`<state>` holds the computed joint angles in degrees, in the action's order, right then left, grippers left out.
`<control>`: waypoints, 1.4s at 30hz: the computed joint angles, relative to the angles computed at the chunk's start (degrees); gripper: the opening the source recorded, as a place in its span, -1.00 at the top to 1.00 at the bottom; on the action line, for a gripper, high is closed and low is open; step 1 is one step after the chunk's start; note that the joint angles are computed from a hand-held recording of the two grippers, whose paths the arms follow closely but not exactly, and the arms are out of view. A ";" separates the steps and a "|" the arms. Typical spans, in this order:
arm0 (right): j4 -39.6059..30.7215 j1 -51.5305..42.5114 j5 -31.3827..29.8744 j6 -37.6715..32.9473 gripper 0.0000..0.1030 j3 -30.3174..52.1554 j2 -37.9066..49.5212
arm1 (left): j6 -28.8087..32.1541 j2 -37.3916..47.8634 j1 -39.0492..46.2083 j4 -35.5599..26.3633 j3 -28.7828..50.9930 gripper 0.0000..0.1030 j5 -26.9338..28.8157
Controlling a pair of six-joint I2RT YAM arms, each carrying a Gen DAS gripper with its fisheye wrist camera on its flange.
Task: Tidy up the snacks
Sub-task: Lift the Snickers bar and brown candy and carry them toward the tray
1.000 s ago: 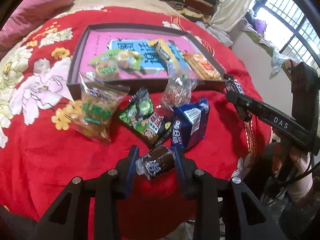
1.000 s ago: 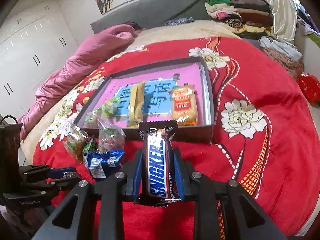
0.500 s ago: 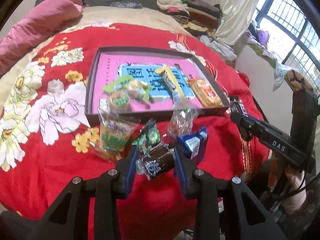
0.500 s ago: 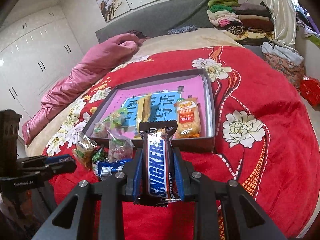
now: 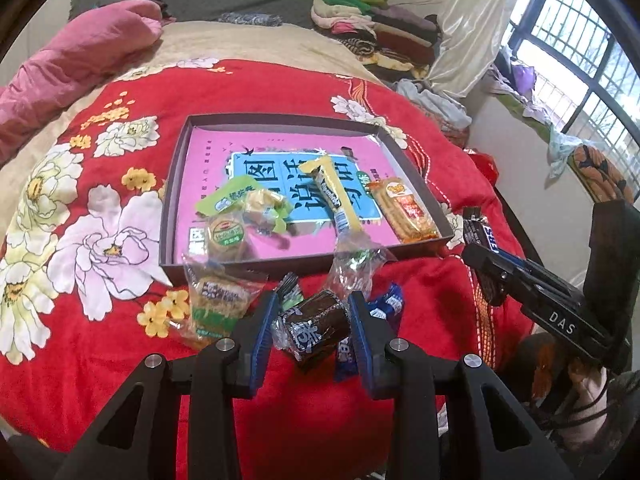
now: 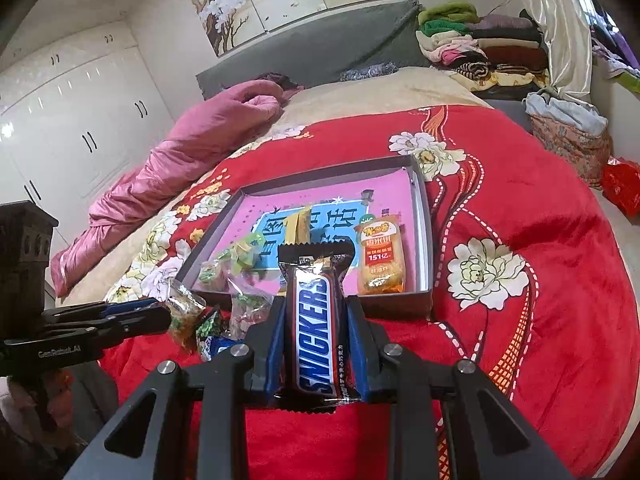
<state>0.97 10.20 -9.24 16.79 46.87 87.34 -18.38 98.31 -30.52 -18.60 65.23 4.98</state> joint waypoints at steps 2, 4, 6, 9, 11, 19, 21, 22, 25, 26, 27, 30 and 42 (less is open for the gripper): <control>0.36 -0.34 -0.39 0.18 0.43 -0.33 -0.47 | -0.10 0.59 -0.23 -0.35 1.11 0.28 -0.39; 0.61 -0.52 -0.52 0.29 0.43 -0.35 -0.67 | -0.19 1.20 -0.37 -0.71 2.34 0.28 -0.45; 0.98 -0.65 -0.53 0.37 0.43 -0.43 -0.86 | -0.13 1.87 -0.51 -1.03 3.63 0.28 -0.84; 1.20 -0.94 -0.33 0.34 0.43 -0.43 -0.90 | -0.36 3.10 -0.49 -1.38 5.60 0.28 -0.70; 1.26 -1.26 -0.31 0.53 0.43 -0.40 -0.89 | -0.59 3.88 -0.42 -1.52 6.68 0.28 -0.30; 1.77 -2.02 -0.06 1.28 0.43 -0.08 -0.44 | -0.73 6.27 -0.09 -1.56 9.54 0.28 -0.10; 1.92 -1.95 0.27 1.15 0.43 0.03 -0.26 | -0.85 6.71 0.03 -1.37 9.94 0.28 -0.23; 1.98 -1.93 0.30 1.08 0.43 0.13 -0.12 | -0.90 6.87 0.10 -1.37 10.12 0.28 -0.27; 2.36 -1.74 0.67 0.97 0.43 0.25 0.17 | -0.98 7.59 0.40 -1.21 10.74 0.28 -0.56; 2.47 -1.74 0.91 0.98 0.43 0.38 0.35 | -0.86 8.02 0.43 -1.41 11.20 0.28 -0.98; 2.55 -1.81 0.86 1.01 0.43 0.52 0.64 | -0.82 8.29 0.44 -1.52 11.47 0.28 -1.33; 2.65 -1.71 1.54 1.20 0.43 0.66 0.89 | -1.18 9.01 0.91 -0.98 11.80 0.28 -0.74; 2.68 -1.50 3.35 1.32 0.43 1.66 0.98 | -1.15 11.09 1.39 -0.48 14.38 0.28 -0.92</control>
<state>3.65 8.70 -5.89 18.11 48.53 88.32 -19.53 109.40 -29.13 -19.08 79.61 4.06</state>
